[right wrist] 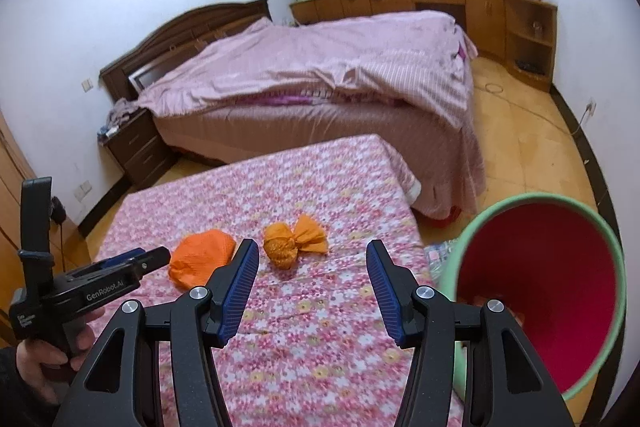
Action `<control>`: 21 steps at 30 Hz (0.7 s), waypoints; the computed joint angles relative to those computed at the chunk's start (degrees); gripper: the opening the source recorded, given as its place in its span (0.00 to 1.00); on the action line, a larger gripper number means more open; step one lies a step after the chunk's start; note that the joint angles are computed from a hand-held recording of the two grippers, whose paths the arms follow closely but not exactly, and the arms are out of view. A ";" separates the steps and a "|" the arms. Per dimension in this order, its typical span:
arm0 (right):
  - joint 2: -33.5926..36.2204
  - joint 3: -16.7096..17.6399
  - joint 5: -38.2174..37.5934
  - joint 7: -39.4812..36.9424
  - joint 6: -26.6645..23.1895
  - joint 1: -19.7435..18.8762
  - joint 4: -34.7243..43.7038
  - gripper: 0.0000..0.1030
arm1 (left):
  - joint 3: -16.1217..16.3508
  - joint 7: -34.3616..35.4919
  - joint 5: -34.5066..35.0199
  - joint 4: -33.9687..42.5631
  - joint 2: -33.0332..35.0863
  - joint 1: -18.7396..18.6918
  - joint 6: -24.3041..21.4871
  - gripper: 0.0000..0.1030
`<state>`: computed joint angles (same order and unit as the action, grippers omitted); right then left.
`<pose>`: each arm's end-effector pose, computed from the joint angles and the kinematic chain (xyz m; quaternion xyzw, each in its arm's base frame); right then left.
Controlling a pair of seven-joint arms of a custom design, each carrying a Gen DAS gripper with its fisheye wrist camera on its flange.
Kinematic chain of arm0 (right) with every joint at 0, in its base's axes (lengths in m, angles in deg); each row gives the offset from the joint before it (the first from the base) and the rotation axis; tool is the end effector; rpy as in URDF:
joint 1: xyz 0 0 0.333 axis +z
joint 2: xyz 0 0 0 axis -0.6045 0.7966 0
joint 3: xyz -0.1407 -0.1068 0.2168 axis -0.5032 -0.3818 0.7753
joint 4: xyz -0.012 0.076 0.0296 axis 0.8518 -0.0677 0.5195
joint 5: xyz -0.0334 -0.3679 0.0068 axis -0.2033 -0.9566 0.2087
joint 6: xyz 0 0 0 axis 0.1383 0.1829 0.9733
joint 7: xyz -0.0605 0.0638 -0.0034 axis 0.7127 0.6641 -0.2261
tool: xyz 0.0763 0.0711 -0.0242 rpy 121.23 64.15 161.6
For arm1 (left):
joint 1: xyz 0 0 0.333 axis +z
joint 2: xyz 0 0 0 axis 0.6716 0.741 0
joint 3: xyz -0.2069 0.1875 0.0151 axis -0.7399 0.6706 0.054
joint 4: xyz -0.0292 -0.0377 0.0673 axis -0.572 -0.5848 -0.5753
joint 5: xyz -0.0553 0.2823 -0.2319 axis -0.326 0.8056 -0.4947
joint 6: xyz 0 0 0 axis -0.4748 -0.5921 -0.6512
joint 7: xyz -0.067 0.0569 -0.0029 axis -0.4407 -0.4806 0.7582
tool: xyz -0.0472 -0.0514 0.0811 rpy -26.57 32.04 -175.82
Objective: Collect trash
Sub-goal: 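Move both open tools back over the bed toward the orange items, then grasp the orange mesh bag with the left tool while the right tool grasps the orange bow-shaped net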
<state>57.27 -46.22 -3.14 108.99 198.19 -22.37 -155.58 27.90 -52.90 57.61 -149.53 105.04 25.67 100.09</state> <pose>0.6043 0.2130 0.4100 -0.7706 0.4844 -0.1122 0.3988 0.5635 -0.2660 0.3592 -0.8100 0.4834 -0.2560 0.2114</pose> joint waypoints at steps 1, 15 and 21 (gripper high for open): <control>0.92 -0.34 -0.98 1.15 -0.10 0.57 0.71 0.56 | 0.06 0.25 -0.14 0.39 0.81 0.22 0.56 0.46; 12.80 -2.24 -14.04 13.27 -3.90 3.70 12.06 0.56 | 2.60 0.30 0.14 4.87 8.22 -0.43 3.09 0.46; 15.37 -1.57 -15.98 13.77 -4.78 3.84 14.92 0.56 | 3.95 -1.89 1.45 5.64 9.57 -1.48 4.29 0.46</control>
<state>72.64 -47.79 -19.12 122.76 193.42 -18.53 -140.66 31.85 -54.79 59.06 -143.89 114.61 24.19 104.39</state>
